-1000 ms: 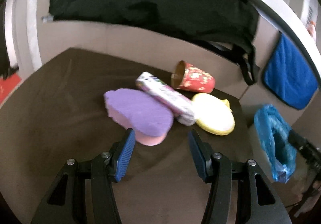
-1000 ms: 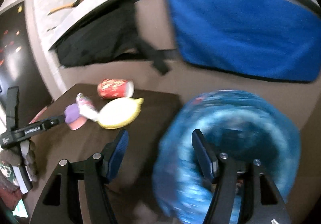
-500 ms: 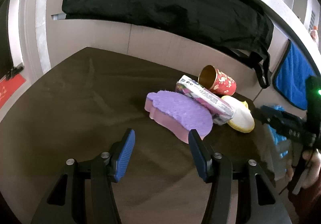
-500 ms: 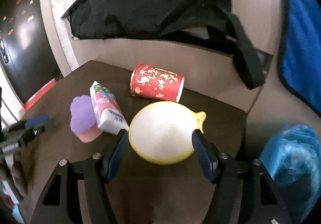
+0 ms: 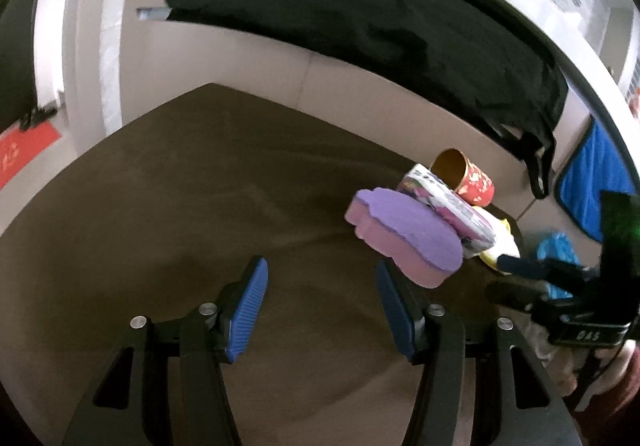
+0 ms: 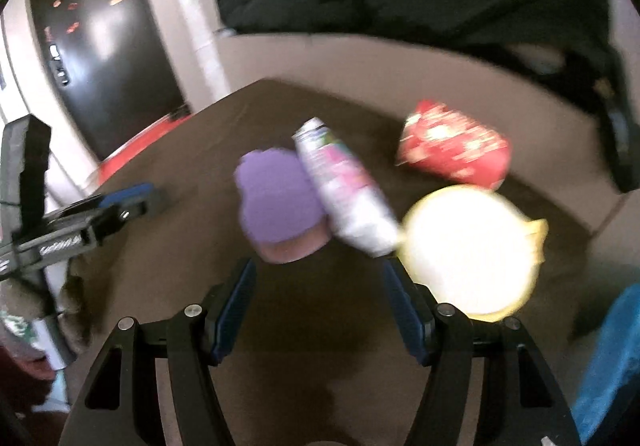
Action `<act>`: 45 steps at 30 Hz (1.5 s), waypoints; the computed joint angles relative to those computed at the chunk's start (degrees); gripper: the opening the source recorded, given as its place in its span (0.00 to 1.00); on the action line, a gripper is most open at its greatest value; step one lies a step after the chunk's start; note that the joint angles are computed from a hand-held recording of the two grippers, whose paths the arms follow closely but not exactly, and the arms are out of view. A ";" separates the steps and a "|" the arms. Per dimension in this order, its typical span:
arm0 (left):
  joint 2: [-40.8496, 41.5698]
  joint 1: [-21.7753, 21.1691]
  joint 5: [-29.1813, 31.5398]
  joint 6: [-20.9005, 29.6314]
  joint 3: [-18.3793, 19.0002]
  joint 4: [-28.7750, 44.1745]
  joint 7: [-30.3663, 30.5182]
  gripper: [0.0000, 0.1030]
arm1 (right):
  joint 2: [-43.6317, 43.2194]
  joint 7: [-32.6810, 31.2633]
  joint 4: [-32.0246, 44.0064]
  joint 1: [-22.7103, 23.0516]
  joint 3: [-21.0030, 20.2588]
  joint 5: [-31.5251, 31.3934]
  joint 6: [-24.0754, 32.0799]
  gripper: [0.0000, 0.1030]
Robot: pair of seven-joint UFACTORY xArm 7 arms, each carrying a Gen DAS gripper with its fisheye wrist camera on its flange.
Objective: Collect trash
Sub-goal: 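Grasp the pink tissue pack with the right tool while the left tool grasps the purple sponge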
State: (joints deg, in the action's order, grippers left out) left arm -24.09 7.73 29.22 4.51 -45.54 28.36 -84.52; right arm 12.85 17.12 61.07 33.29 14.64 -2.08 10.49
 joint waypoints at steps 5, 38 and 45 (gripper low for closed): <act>-4.55 -5.38 -2.93 0.96 5.28 -4.17 1.09 0.56 | 5.93 2.29 8.35 3.89 -3.06 -5.82 4.57 0.61; 0.49 -7.07 -9.16 -0.47 6.51 -2.05 7.33 0.62 | 17.77 7.33 26.55 2.61 -6.31 -13.63 15.25 0.62; 3.71 -2.83 -3.27 3.40 2.40 2.58 0.94 0.62 | 18.82 9.18 28.30 6.64 -9.14 -16.40 18.08 0.42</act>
State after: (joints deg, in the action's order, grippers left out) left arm -20.38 4.90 25.95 7.91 -43.14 30.94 -83.58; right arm 31.68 26.30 89.37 39.93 5.50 -18.47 28.58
